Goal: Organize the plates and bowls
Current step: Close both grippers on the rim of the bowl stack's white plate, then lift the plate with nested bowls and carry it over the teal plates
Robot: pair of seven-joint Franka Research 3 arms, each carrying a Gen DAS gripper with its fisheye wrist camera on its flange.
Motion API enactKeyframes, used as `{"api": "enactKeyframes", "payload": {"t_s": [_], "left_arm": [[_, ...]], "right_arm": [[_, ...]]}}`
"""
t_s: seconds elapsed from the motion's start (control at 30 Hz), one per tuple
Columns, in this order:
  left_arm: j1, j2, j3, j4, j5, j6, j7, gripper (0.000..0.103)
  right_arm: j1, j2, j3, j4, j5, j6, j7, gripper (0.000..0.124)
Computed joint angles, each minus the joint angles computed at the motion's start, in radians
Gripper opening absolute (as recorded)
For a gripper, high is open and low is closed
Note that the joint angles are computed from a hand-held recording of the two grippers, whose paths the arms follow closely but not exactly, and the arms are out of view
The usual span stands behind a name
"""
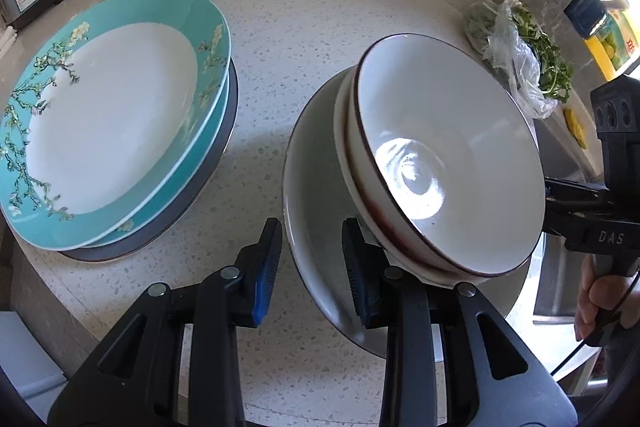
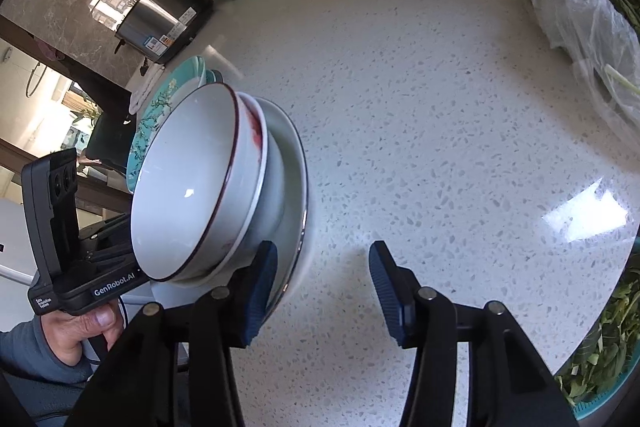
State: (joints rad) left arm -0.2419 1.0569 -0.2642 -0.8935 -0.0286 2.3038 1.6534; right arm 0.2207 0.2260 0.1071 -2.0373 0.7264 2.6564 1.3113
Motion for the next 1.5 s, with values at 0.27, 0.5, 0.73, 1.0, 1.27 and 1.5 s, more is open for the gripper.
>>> {"api": "enactKeyframes", "payload": {"t_s": [0.27,0.5,0.73,1.0,1.27,1.5], "left_arm": [[0.001,-0.015,0.007,-0.043,0.019,0.058,0.006,0.028],[-0.013,0.033,0.005,0.058,0.018,-0.022,0.012,0.014],[-0.003,0.002,0.0,0.007,0.005,-0.014,0.022,0.013],[0.008,-0.019,-0.01,-0.032,-0.005,-0.002,0.038,0.012],[0.019,-0.028,-0.021,-0.045,-0.023,-0.016,0.061,0.012],[0.023,-0.038,-0.023,-0.051,-0.034,-0.031,0.07,0.012]], "right_arm": [[0.0,0.012,0.015,0.013,0.059,0.02,-0.037,0.029],[0.025,0.029,-0.003,0.046,-0.043,0.007,0.077,0.022],[0.029,0.003,-0.002,0.013,-0.085,0.013,0.115,0.022],[0.03,-0.029,-0.001,-0.031,-0.079,0.035,0.117,0.022],[0.032,-0.042,-0.004,-0.047,-0.075,0.037,0.124,0.022],[0.028,-0.051,-0.003,-0.048,-0.052,0.024,0.116,0.022]]}}
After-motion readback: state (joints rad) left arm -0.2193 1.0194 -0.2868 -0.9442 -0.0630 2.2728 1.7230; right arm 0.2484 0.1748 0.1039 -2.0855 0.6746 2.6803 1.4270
